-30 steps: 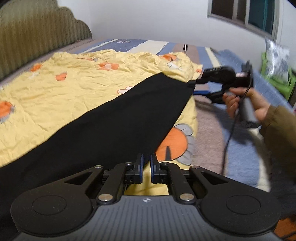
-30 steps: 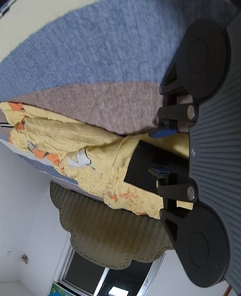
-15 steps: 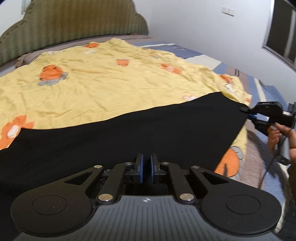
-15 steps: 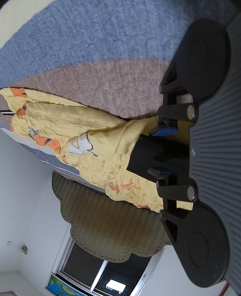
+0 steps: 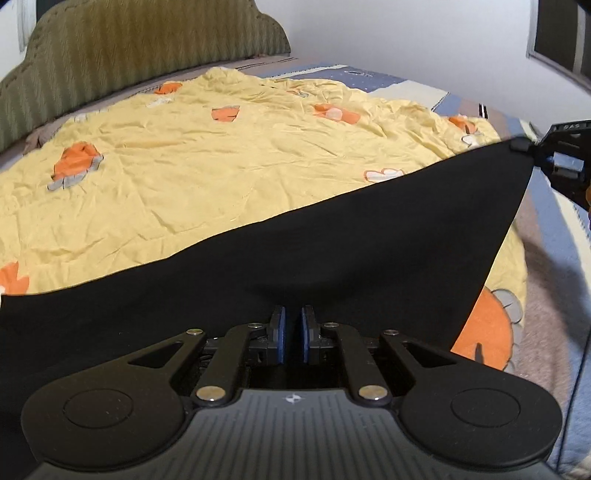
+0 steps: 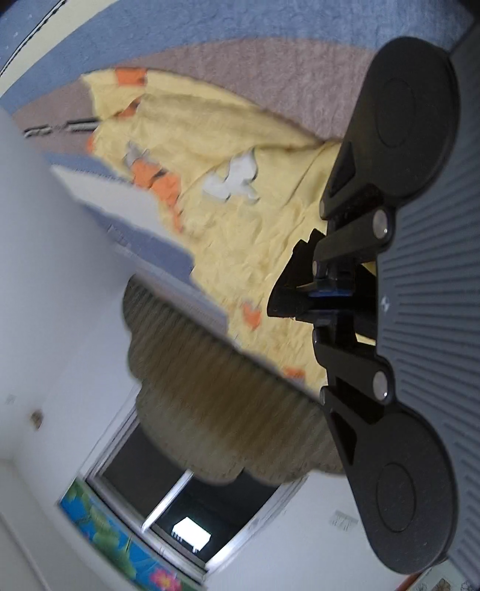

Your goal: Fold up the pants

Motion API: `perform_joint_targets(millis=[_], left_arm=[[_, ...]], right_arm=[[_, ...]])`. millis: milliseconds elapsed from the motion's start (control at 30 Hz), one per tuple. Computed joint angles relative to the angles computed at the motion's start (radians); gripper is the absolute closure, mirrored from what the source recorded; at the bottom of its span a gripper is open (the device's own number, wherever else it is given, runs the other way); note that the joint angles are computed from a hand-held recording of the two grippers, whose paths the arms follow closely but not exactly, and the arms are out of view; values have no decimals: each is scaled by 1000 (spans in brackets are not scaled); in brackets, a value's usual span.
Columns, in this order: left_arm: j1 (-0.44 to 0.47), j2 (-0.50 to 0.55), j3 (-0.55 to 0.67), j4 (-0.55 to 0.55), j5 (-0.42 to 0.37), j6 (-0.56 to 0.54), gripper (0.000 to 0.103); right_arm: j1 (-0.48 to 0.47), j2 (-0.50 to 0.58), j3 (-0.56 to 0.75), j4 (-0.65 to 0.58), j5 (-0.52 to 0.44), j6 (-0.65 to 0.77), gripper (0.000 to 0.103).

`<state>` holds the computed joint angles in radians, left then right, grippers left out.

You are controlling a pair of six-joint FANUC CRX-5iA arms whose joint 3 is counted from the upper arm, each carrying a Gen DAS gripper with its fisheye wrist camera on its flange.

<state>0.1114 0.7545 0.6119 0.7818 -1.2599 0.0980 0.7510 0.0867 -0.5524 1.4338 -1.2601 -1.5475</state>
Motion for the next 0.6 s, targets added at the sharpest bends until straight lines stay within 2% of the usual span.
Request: perform_joint_targets(millis=[67, 133, 200, 267, 433, 533, 600], left_arm=[[5, -6, -2, 7, -10, -18, 92], [15, 16, 48, 8, -51, 11, 89], [28, 34, 87, 15, -64, 49, 87], [45, 63, 142, 31, -77, 108, 79], [84, 128, 262, 55, -83, 249, 43], [94, 178, 358, 51, -120, 290, 42], [97, 165, 332, 66, -110, 258, 42]], right_arm=[[0, -16, -14, -73, 53, -61, 95], [5, -17, -31, -66, 52, -124, 95], [16, -8, -12, -72, 26, -97, 95], [15, -1, 15, -70, 11, -50, 95], [-8, 54, 142, -59, -16, 149, 95], [-27, 70, 176, -38, 3, 161, 95], [-20, 73, 177, -62, -10, 149, 95]])
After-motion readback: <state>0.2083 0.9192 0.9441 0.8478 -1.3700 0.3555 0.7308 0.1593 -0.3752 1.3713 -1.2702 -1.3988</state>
